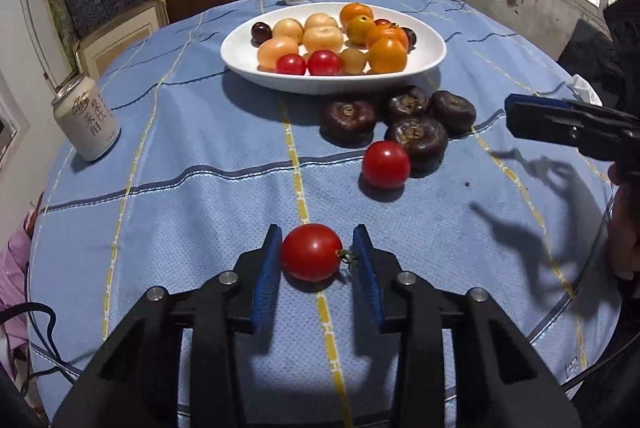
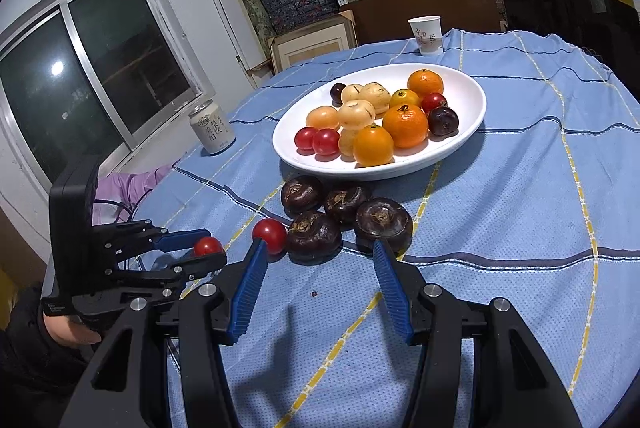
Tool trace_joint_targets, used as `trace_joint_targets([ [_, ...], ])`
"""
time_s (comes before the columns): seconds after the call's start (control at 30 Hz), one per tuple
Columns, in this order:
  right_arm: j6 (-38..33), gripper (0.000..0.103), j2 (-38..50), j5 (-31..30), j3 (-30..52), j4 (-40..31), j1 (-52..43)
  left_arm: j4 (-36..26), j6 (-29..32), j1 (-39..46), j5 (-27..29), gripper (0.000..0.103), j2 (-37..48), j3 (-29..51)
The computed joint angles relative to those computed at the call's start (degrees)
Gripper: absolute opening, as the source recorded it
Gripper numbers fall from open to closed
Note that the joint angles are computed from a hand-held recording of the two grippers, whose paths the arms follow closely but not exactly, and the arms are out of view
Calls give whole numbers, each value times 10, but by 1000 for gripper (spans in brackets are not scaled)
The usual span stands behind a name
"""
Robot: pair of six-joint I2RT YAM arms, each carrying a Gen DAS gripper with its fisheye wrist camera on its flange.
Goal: Organize fruits
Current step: 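Grasp a red tomato with the left gripper while the right gripper grasps another red tomato, then carry both red tomatoes onto the white plate and open both grippers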
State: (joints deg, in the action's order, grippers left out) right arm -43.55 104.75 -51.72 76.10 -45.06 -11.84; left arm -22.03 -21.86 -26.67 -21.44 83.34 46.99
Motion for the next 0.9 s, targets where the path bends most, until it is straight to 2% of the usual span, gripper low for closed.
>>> trace_joint_targets([
  [0.13,3,55,-19,14,-18,19,9,21,4,8,18,32,-13,-14],
  [0.23,-26,55,-60,27,-47,21,33,40,-12,15,12,32,-39,-34],
  [0.3,-26,55,-101,56,-82,63,62,44,-24,27,23,32,-49,-42],
  [0.37,-27,54,-109,87,-82,65,95,40,-36,42,38,32,-50,-43],
  [0.43,-31,48,-102,112,-71,60,129,34,-38,51,47,32,-45,-39],
  [0.47,-36,39,-98,123,-66,57,140,32,-40,54,49,32,-44,-38],
  [0.5,-40,35,-93,139,-64,57,153,31,-41,56,51,32,-42,-37],
  [0.63,-49,34,-82,184,-65,66,186,35,-44,73,72,32,-42,-39],
  [0.9,-44,34,-106,226,-104,140,208,46,-37,75,77,31,-42,-43],
])
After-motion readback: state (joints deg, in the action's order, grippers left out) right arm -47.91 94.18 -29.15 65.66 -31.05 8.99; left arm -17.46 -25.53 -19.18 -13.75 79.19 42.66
